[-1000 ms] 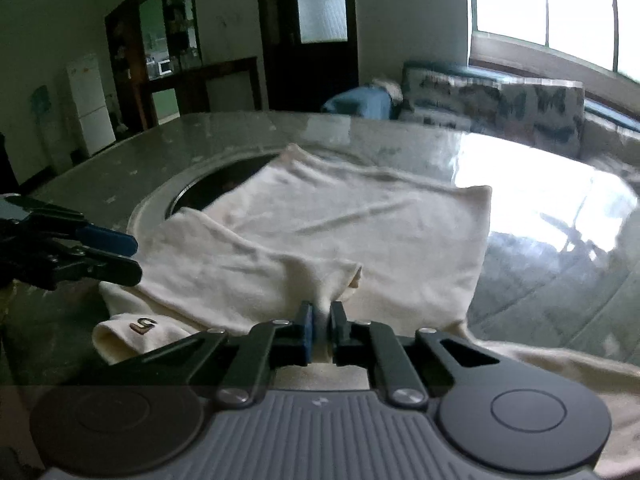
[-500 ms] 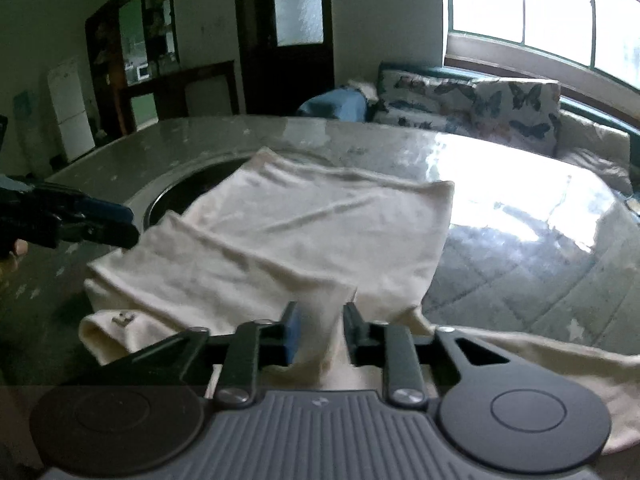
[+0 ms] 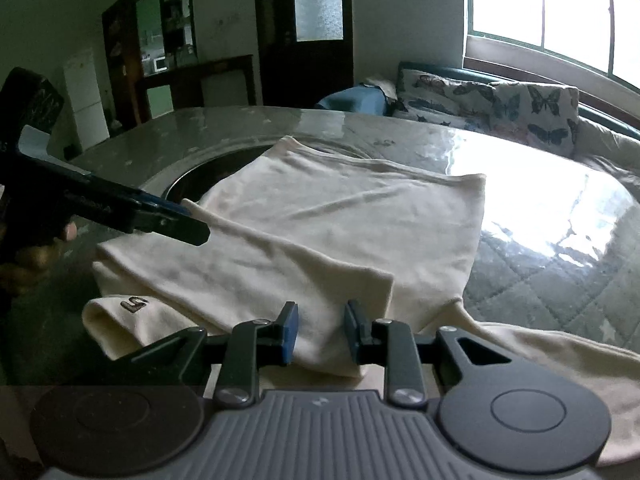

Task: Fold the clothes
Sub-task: 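Press the folded sleeve flat with the right gripper while the left gripper releases it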

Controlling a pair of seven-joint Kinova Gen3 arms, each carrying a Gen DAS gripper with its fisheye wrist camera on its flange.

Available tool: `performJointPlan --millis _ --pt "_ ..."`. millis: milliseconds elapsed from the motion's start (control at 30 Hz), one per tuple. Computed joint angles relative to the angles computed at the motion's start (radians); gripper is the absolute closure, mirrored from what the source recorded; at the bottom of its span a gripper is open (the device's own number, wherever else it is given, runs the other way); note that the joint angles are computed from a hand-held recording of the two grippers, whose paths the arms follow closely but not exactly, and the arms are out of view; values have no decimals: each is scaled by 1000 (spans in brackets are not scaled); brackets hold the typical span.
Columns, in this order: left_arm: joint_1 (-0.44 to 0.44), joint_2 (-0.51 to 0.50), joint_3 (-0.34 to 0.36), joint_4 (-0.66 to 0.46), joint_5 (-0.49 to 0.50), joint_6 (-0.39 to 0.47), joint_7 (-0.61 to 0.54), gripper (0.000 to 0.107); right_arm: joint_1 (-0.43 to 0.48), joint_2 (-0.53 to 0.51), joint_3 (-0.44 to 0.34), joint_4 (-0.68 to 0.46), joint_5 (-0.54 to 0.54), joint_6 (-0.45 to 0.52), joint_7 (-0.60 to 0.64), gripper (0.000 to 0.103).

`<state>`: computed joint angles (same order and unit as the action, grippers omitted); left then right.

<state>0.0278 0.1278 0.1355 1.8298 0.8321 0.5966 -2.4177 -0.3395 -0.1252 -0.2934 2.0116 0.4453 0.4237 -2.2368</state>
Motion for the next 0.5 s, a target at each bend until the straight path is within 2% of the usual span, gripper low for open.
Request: performJointPlan --millis 67,167,367,433,500 --pt "6 -4 0 2 -10 -6 11 45 -4 -7 10 0 -21 -3 15 77" --pt "9 -9 0 7 -13 -11 13 44 10 -17 -4 4 -8 -4 -2 68" --pt "31 -13 0 2 -59 -27 64 38 15 -22 -8 12 -9 -2 -11 67" --pt "38 -16 0 -3 -83 -25 90 36 19 -39 -3 19 -27 -9 -9 60" --pt "40 -21 0 -5 -94 -21 105 35 49 -63 -30 32 -6 -10 -49 55"
